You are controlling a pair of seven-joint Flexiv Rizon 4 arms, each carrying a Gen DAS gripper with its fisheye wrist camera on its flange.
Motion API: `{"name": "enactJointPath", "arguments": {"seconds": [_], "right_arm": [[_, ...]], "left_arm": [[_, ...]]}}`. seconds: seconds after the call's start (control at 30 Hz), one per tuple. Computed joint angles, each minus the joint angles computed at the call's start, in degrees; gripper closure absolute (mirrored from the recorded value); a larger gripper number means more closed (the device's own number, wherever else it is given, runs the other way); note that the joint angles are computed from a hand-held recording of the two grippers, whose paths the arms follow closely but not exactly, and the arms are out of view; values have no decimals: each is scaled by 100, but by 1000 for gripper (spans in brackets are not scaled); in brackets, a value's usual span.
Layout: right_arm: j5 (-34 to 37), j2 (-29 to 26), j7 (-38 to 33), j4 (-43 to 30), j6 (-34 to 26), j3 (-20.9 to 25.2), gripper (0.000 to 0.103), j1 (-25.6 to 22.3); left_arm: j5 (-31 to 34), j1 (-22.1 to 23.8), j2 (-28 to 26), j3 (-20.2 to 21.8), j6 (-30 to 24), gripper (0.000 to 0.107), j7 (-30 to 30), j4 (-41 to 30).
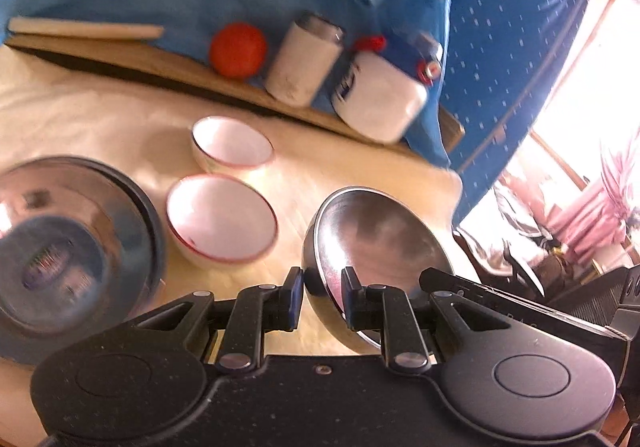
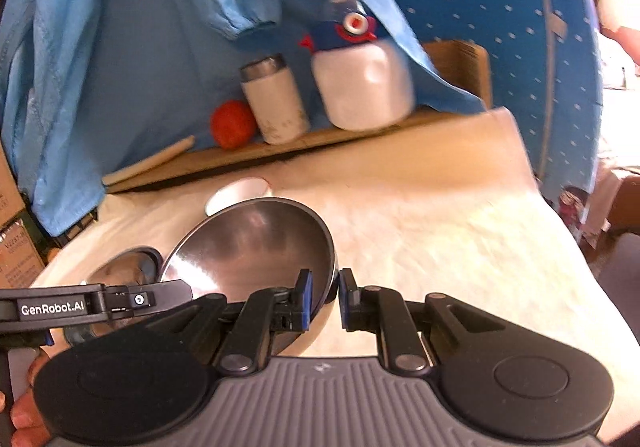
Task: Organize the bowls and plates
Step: 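Carry the steel bowl onto the plate stack and open both grippers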
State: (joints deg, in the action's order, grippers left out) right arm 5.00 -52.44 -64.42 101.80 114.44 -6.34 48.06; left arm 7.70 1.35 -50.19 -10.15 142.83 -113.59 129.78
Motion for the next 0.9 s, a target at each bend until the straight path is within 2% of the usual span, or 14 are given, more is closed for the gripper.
{"name": "enactJointPath", "arguments": {"seconds": [0.3, 0.9], "right_arm": [[96, 61, 47, 267, -49, 6, 87, 24], [-250, -72, 198, 66, -153, 191, 84, -110]], "left_arm": [[217, 88, -173, -125, -88, 86, -60, -14], [71, 71, -223, -3, 21, 84, -51, 103]]}}
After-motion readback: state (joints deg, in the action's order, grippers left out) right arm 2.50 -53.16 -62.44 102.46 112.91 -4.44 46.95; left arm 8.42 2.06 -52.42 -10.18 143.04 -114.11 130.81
